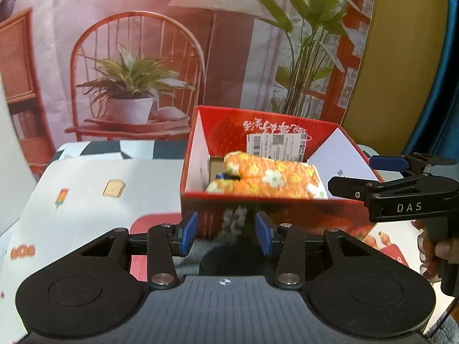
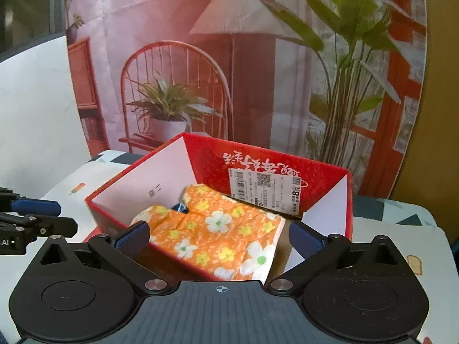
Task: Organize soft objects
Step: 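Move both grippers back to the pile beside the red box, then lower both grippers onto the bagged green cable and close them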
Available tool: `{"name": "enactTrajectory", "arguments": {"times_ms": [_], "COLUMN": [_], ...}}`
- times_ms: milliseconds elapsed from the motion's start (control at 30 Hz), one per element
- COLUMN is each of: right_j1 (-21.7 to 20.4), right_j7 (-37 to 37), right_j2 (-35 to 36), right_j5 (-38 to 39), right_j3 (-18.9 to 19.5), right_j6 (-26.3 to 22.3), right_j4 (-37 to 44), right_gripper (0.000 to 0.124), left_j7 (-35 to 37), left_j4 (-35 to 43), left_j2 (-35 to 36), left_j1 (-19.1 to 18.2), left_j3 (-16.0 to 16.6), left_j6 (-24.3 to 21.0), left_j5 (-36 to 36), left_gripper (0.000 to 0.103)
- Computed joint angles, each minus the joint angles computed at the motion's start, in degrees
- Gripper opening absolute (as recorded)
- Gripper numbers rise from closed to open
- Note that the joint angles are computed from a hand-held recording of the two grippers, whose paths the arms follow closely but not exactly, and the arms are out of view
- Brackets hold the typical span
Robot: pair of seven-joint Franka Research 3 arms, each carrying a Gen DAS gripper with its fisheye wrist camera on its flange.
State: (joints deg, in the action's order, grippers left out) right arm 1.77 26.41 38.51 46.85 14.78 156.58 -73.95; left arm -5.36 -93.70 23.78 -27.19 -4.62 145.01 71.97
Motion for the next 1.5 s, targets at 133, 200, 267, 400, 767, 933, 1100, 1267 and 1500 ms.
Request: {"name": "enactTrajectory", "arguments": {"times_ms": [133,200,267,400,767,933,1100,1267,1500], "right_j1": [-3.79,-5.13,-5.93,-7.07,-2.44,1.0,1.31,1.07,1.33], "right_j7": [-8.4,-12.56,-16.26,-24.17,-30.32,-31.01,-33.96,-35.97,-34.1], "right_j2": [-4.02,-5.81,-7.51,-11.06,-16.19,-15.86,-15.42,-15.13,-15.14], "right_j5": [7.7,12.51,17.04,25.84,36.76,36.49,40.07,42.03,41.04], "right_j3": [4.37,5.47,5.97,6.3,0.64,-2.9,-4.87,-6.3,-7.06], "right_j6": [2.44,2.48,2.61,2.78,3.77,2.79,-1.47,-5.38,-7.1], "right_j4": [-7.15,-9.99,-12.84,-18.98,-32.55,-35.11,-35.55,-35.58,-35.38], "right_gripper": [0.102,0.102,0.102,0.102,0.101,0.08,0.078,0.076,0.069], "left_j7": [-4.7,-6.48,-8.47,-12.82,-19.62,-21.77,-23.96,-24.92,-22.17], "left_j4": [-4.71,-6.33,-7.78,-10.43,-13.41,-13.52,-12.57,-11.65,-10.15], "left_j2": [-2.64,-3.28,-3.72,-4.16,-3.03,-2.23,-0.55,0.79,2.83], "left_j1": [-1.12,-1.2,-1.17,-1.08,-1.95,-2.08,-2.11,-1.89,-1.75], "left_j3": [-0.57,-1.34,-2.01,-3.08,-3.95,-3.66,-3.23,-2.66,-2.01], "left_j6": [-0.77,-1.25,-1.43,-0.54,1.03,3.2,5.12,7.09,7.54], "left_j5": [2.75,3.27,3.61,4.32,5.57,8.31,10.2,10.88,8.13], "left_gripper": [0.046,0.046,0.046,0.045,0.027,0.026,0.026,0.026,0.026]}}
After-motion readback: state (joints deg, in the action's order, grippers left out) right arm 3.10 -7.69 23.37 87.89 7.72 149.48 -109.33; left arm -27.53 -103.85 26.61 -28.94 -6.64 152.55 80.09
